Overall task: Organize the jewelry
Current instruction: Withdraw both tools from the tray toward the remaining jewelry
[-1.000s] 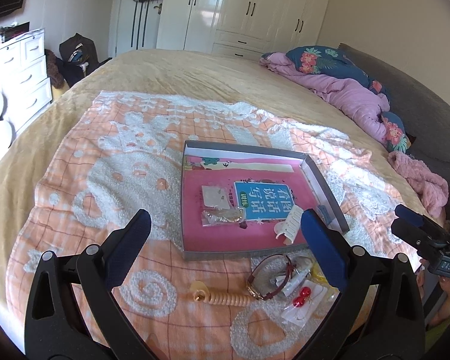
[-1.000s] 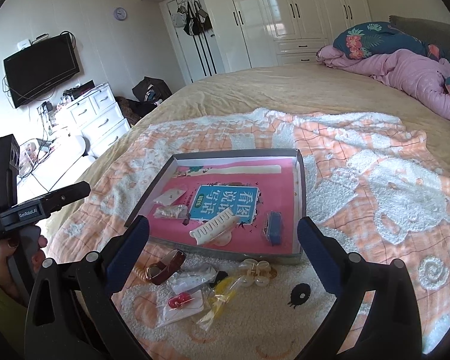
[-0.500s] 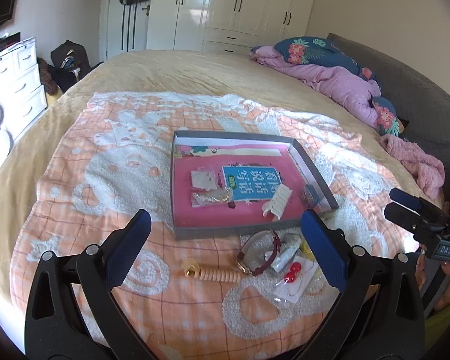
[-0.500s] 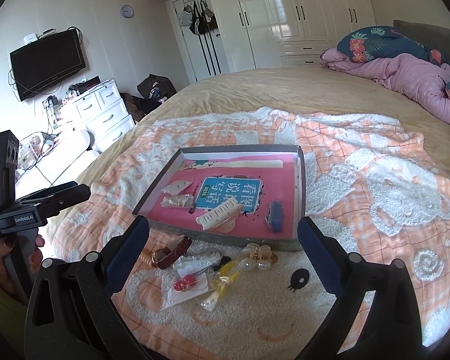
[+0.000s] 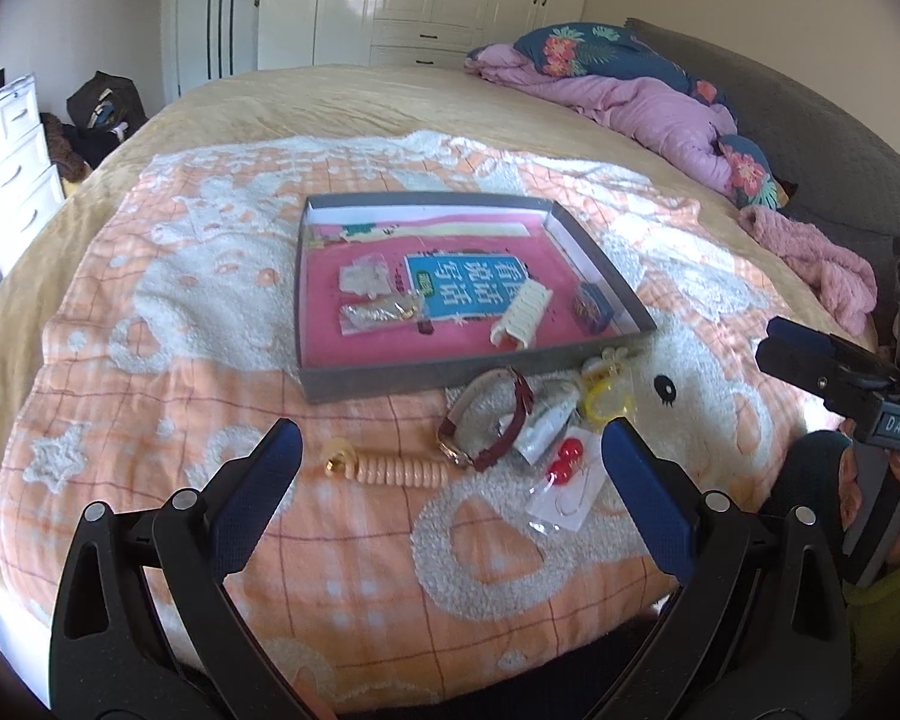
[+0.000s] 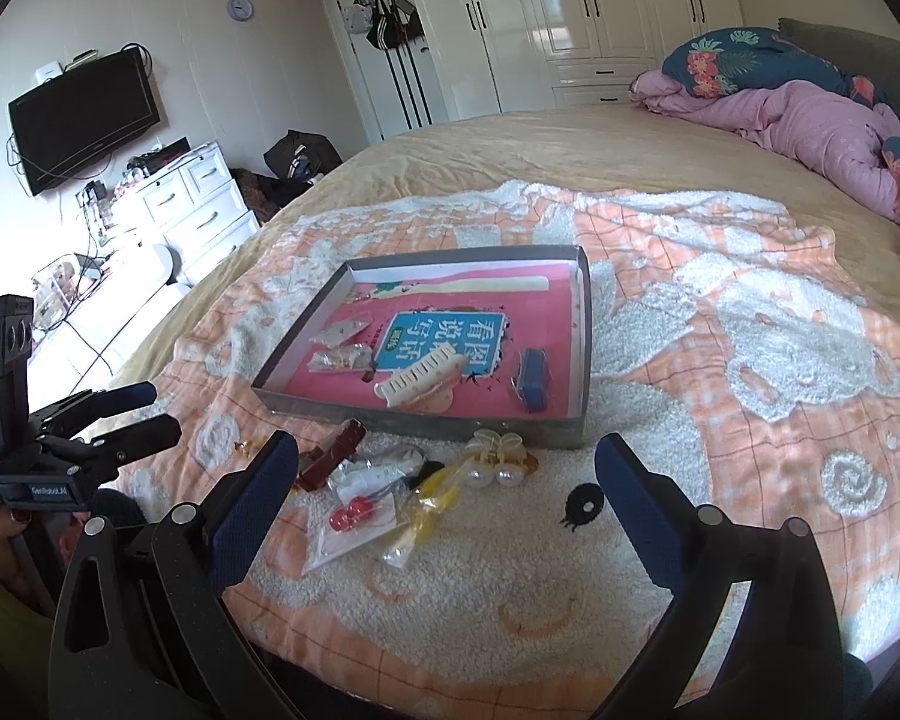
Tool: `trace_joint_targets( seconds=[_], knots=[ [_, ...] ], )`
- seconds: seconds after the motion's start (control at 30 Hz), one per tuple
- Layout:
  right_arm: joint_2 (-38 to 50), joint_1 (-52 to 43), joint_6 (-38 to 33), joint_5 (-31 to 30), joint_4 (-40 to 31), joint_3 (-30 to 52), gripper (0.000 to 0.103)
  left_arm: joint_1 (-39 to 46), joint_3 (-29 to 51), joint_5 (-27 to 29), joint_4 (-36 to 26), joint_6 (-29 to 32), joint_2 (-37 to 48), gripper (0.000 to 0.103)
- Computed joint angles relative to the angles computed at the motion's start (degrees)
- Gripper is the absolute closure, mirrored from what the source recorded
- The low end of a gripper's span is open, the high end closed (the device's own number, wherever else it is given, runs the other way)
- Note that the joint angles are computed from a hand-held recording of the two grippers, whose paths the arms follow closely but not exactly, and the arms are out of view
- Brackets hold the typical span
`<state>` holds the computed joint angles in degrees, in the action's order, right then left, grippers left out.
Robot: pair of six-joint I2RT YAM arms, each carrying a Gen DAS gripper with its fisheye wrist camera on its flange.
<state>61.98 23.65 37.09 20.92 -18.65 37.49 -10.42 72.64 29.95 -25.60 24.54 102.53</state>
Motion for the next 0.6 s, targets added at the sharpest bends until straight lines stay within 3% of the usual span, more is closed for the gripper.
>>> trace_joint_targets(
  seconds=[0.3,0.6],
  knots=[
    [0.7,0.3,1.0,-1.0,-0.1,-1.4,0.004,-1.6,-3.3,-0.3,-0.2,2.8,-0.2,0.009],
    [2.9,-2.7,1.7,-6.8,2.0,-3.1,0.004,-3.4,-4.4,0.1,-0.8,5.5,1.3,0.011]
  ],
)
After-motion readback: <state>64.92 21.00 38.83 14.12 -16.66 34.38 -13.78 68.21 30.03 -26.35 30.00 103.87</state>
